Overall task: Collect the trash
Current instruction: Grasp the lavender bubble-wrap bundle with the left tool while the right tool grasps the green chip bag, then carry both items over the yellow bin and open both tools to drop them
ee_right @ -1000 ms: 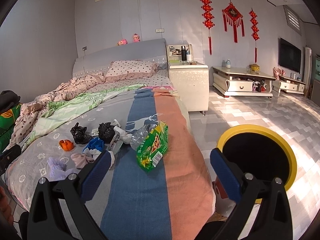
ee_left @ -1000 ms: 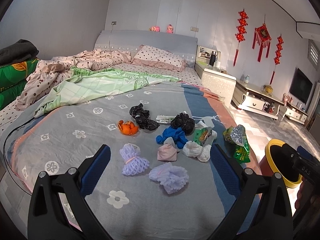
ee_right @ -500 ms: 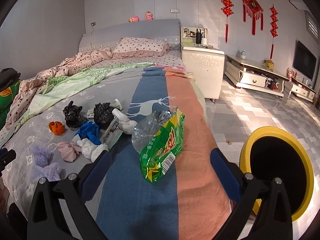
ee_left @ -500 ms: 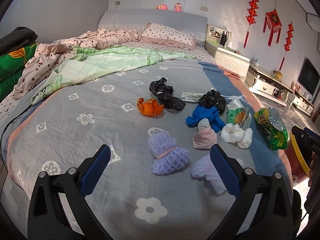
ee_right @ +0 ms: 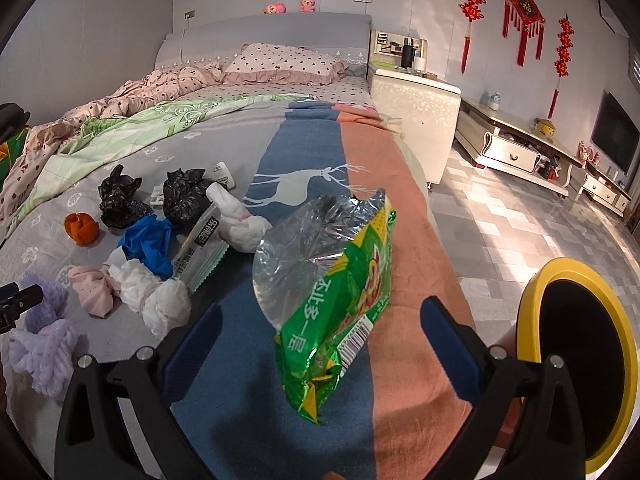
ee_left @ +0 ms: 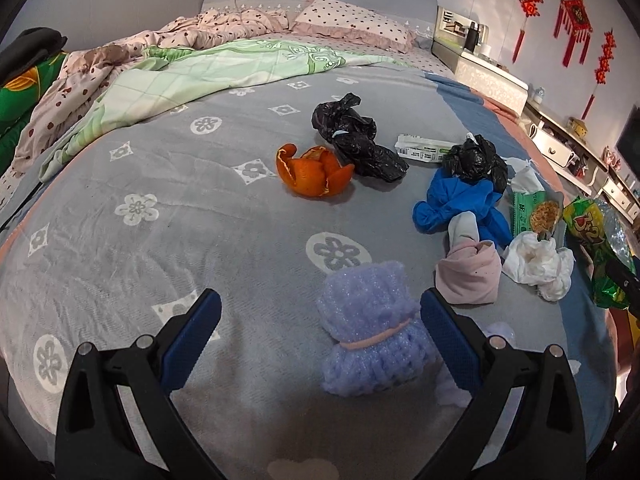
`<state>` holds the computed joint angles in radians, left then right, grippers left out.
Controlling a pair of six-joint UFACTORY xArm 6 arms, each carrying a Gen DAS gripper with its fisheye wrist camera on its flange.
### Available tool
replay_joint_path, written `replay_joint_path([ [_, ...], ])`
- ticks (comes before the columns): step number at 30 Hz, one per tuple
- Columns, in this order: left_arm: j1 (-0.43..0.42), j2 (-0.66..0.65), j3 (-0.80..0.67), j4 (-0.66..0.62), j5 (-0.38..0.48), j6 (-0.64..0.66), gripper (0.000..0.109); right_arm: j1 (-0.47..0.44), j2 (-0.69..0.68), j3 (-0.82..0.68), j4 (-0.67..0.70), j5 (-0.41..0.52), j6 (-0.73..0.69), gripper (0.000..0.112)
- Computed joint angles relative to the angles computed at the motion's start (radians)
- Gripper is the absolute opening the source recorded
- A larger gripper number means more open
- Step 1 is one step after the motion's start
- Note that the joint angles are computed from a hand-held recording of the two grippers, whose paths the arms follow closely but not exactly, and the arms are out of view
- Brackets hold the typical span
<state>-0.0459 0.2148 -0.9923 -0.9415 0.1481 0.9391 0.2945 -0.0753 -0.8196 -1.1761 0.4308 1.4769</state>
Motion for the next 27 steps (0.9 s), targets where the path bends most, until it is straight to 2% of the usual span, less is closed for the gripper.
replay_joint_path([
  [3, -0.006, 0.029, -0.029, -0.010, 0.012, 0.006, 0.095, -0.020, 0.034, -0.019, 0.004, -0.022, -0.010, 0.095],
  [4, -0.008, 0.032, -0.034, -0.035, 0.023, 0.024, 0.094, -0.025, 0.044, -0.024, 0.004, -0.028, -0.015, 0.090],
  [7, -0.005, 0.046, -0.057, -0.072, 0.077, 0.070, 0.073, -0.036, 0.064, -0.036, 0.005, -0.040, -0.013, 0.075],
  [9, -0.005, 0.050, -0.069, -0.128, 0.123, 0.127, 0.058, -0.045, 0.075, -0.043, 0.016, -0.055, -0.026, 0.070],
  [10, -0.006, 0.051, -0.073, -0.160, 0.142, 0.162, 0.050, -0.044, 0.082, -0.049, 0.026, -0.051, -0.033, 0.056],
  [11, -0.010, 0.052, -0.075, -0.180, 0.145, 0.183, 0.048, -0.045, 0.089, -0.052, 0.032, -0.052, -0.037, 0.051],
  [12, -0.015, 0.053, -0.076, -0.215, 0.143, 0.219, 0.047, -0.051, 0.093, -0.053, 0.045, -0.067, -0.050, 0.049],
  [13, -0.016, 0.055, -0.079, -0.245, 0.148, 0.249, 0.046, -0.053, 0.094, -0.051, 0.063, -0.077, -0.071, 0.041],
  [14, -0.015, 0.058, -0.083, -0.268, 0.156, 0.268, 0.046, -0.052, 0.095, -0.052, 0.075, -0.073, -0.088, 0.037],
  [15, -0.012, 0.060, -0.087, -0.279, 0.164, 0.273, 0.045, -0.048, 0.093, -0.053, 0.069, -0.065, -0.088, 0.034],
  [17, 0.002, 0.058, -0.091, -0.297, 0.194, 0.273, 0.044, -0.046, 0.084, -0.049, 0.042, -0.065, -0.066, 0.022],
  [20, 0.015, 0.028, -0.075, -0.328, 0.210, 0.293, 0.043, -0.054, 0.069, -0.035, 0.083, -0.098, -0.098, 0.016],
  [27, 0.034, -0.101, -0.004, -0.376, 0.221, 0.358, 0.043, -0.050, -0.066, 0.048, 0.140, -0.136, -0.132, 0.015],
])
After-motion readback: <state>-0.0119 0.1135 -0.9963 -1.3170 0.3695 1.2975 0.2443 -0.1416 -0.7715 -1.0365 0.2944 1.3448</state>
